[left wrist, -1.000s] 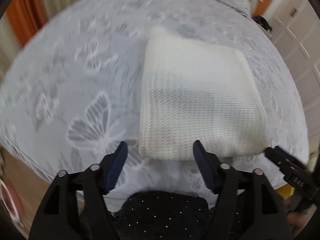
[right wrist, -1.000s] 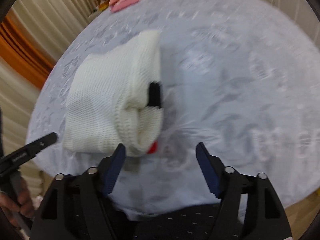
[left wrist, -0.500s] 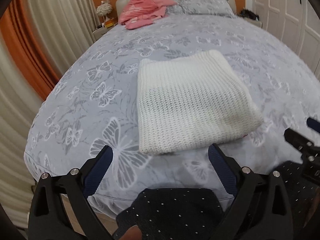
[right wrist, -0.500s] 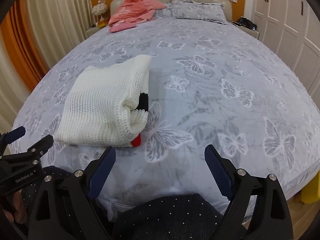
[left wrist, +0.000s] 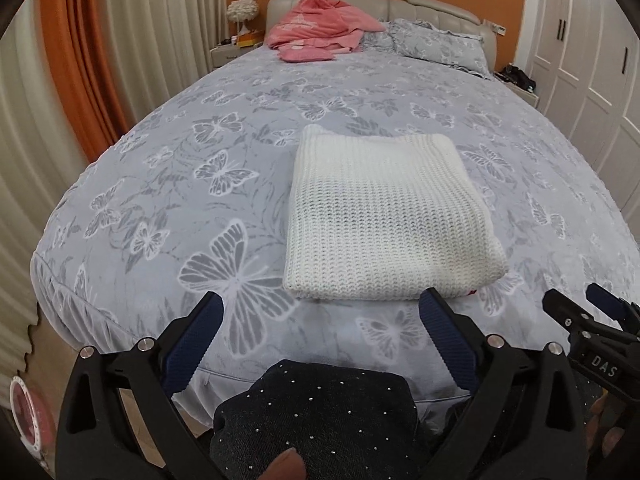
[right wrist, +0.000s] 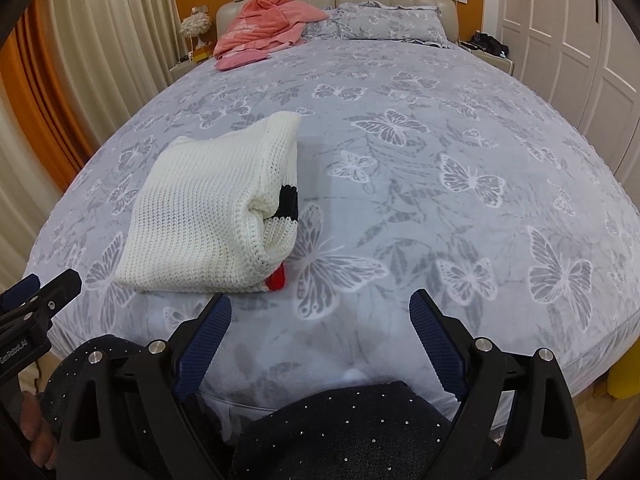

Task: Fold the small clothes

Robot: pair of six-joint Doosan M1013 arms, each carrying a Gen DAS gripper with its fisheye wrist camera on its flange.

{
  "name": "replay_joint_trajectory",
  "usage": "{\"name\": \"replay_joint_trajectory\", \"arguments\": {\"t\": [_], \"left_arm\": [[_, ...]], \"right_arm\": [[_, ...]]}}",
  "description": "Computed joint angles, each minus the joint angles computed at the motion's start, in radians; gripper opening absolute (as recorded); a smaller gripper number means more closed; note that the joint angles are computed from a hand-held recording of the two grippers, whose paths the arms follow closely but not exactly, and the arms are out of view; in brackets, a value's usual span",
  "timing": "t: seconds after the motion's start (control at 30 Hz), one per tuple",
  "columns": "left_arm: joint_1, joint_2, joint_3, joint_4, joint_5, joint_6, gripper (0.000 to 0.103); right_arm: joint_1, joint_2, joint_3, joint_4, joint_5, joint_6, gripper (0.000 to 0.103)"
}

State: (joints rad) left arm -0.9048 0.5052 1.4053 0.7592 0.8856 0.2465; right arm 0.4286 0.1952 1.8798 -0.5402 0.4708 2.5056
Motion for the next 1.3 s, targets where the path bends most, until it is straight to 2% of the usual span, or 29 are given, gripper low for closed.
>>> {"name": "replay_joint_trajectory", "arguments": {"t": [0.43, 0.63, 0.87, 1.1, 1.3], "left_arm": [[-0.019, -0.001, -0.006, 0.057, 0.017, -0.017, 0.098], [-0.033, 0.013, -0.030, 0.092, 0.076, 0.009, 0.098], [-0.029, 0.008, -0.023, 0.078, 0.040, 0.031, 0.098], [-0.039, 0.025, -0.045, 0.091, 0.092, 0.045, 0.098], [-0.041, 0.028, -0.046, 0.087, 0.099, 0.040, 0.098]], "right_arm": [[0.026, -0.007, 0.008, -0.120, 0.002, 0.083, 0.088], [0.022, -0.008, 0.009, -0.112, 0.000, 0.078, 0.089], [0.023, -0.008, 0.009, -0.113, -0.001, 0.080, 0.089], [0.027, -0.007, 0.007, -0.115, 0.004, 0.085, 0.089], [0.030, -0.007, 0.007, -0.114, 0.008, 0.085, 0.089]]}}
